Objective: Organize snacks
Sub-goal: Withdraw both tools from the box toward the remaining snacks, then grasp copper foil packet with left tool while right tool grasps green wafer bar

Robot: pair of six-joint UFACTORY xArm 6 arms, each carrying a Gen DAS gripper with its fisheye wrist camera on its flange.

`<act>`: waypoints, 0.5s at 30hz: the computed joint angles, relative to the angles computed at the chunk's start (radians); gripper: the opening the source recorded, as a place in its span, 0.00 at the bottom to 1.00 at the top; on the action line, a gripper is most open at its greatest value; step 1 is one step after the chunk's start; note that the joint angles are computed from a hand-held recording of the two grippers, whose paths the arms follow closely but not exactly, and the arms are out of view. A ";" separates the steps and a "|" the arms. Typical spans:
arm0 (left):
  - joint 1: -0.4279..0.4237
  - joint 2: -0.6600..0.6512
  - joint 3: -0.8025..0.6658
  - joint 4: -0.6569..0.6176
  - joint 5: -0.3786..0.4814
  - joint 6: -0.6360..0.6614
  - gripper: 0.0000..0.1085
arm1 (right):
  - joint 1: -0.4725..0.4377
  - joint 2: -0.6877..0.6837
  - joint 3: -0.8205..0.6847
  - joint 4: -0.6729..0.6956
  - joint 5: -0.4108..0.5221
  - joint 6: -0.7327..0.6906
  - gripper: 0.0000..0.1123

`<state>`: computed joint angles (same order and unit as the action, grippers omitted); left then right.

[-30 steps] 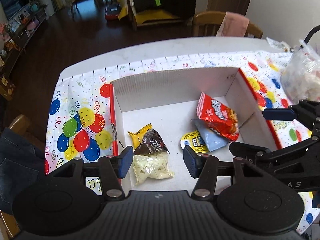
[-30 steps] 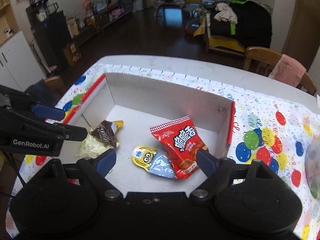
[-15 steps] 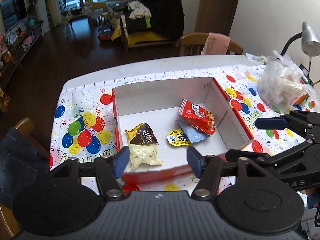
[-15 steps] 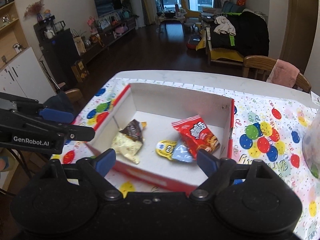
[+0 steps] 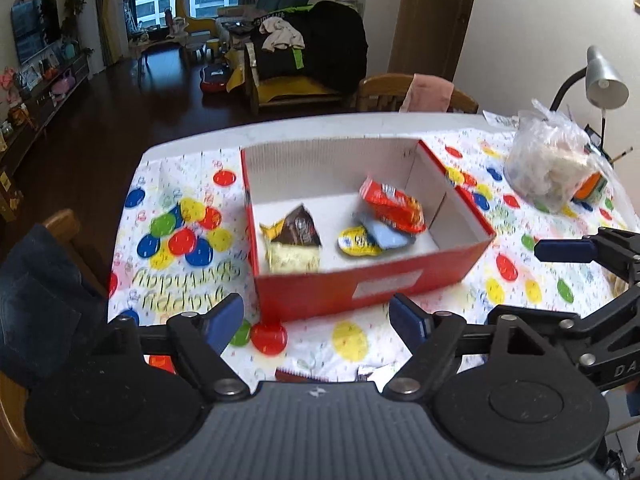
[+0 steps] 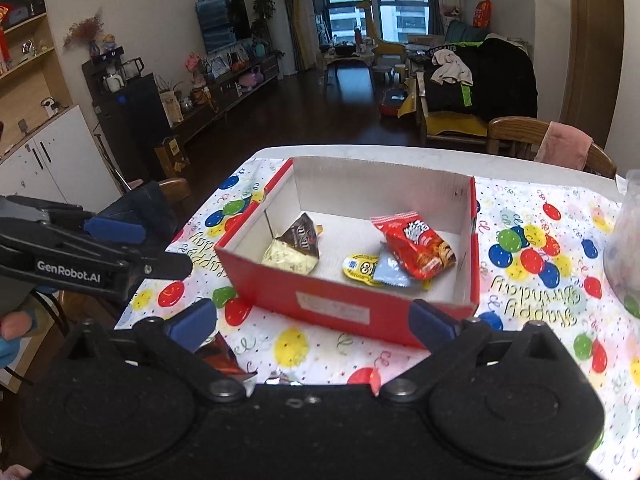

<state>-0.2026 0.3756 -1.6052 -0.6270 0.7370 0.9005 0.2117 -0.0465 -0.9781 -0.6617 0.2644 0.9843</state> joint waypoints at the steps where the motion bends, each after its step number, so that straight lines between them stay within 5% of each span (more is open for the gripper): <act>1: 0.003 -0.011 0.023 -0.007 -0.005 0.016 0.74 | 0.003 -0.004 0.013 -0.027 -0.006 0.026 0.92; 6: 0.018 -0.050 0.125 -0.024 -0.031 0.078 0.74 | 0.022 -0.017 0.073 -0.048 -0.008 0.097 0.92; 15: 0.026 0.015 0.123 0.110 0.009 -0.052 0.74 | 0.068 0.028 0.108 -0.034 0.042 0.198 0.92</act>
<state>-0.1762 0.3906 -1.4825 -0.5172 0.7457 0.8487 0.2802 -0.0187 -0.8702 -0.6954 0.3060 1.1821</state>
